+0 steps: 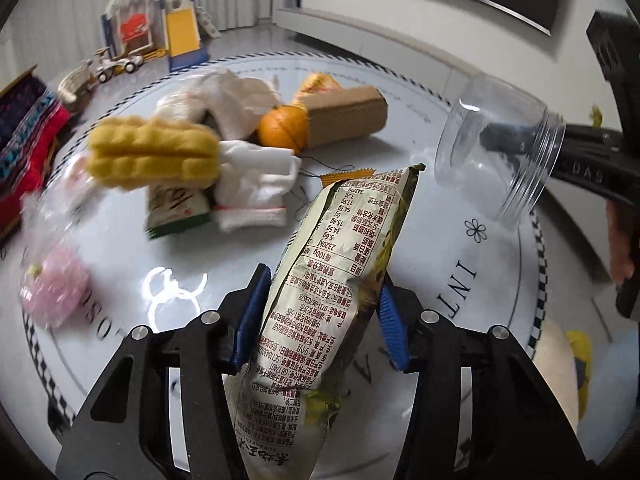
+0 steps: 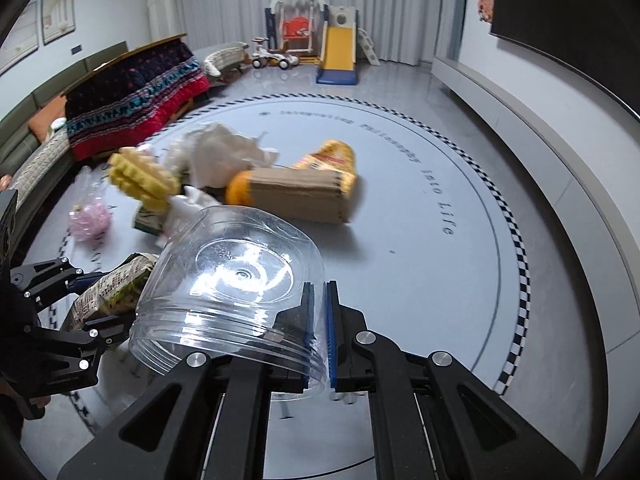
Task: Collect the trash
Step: 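Carry the jar and snack bag over the black trash bag and open both tools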
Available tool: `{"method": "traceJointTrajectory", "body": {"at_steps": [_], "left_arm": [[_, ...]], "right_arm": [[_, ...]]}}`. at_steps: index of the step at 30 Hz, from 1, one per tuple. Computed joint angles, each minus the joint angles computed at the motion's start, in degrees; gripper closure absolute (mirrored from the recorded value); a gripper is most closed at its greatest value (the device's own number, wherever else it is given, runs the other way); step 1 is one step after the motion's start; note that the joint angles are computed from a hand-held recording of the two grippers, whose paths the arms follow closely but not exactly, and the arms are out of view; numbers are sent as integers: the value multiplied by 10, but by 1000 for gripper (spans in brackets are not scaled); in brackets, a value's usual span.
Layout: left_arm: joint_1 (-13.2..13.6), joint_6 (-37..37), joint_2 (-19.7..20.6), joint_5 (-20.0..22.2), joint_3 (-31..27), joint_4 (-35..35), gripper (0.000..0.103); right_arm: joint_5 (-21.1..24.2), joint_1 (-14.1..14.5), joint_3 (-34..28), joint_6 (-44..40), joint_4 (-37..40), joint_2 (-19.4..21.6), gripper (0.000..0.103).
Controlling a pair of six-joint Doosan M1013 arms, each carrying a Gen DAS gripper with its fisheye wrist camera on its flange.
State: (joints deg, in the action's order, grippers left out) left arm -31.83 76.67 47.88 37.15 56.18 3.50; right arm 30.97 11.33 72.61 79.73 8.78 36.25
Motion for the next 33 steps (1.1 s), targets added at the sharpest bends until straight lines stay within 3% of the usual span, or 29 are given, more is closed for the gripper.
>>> {"method": "traceJointTrajectory", "body": {"at_steps": [4,13,19,22,27,33], "left_arm": [[7,-91,-46,-57,82,43,52],[31,-330,-121,-113,203,219,52],[45,-518,-165,-93,286,361,52],[57,-587,-182,-75,324,397,52],[80,-651,-197,-52,372,406,52],[105,-699,-210,-53,415,386,52]], "right_arm": [[-2,23,2,-38,26,-7,96],[24,77,-24,-136,88,-1,96],[77,117,-61,-199,133,23,96],[116,139,-87,-229,152,41,96],[169,174,-121,-264,159,69,96],[242,201,-178,-263,150,110,96]]}}
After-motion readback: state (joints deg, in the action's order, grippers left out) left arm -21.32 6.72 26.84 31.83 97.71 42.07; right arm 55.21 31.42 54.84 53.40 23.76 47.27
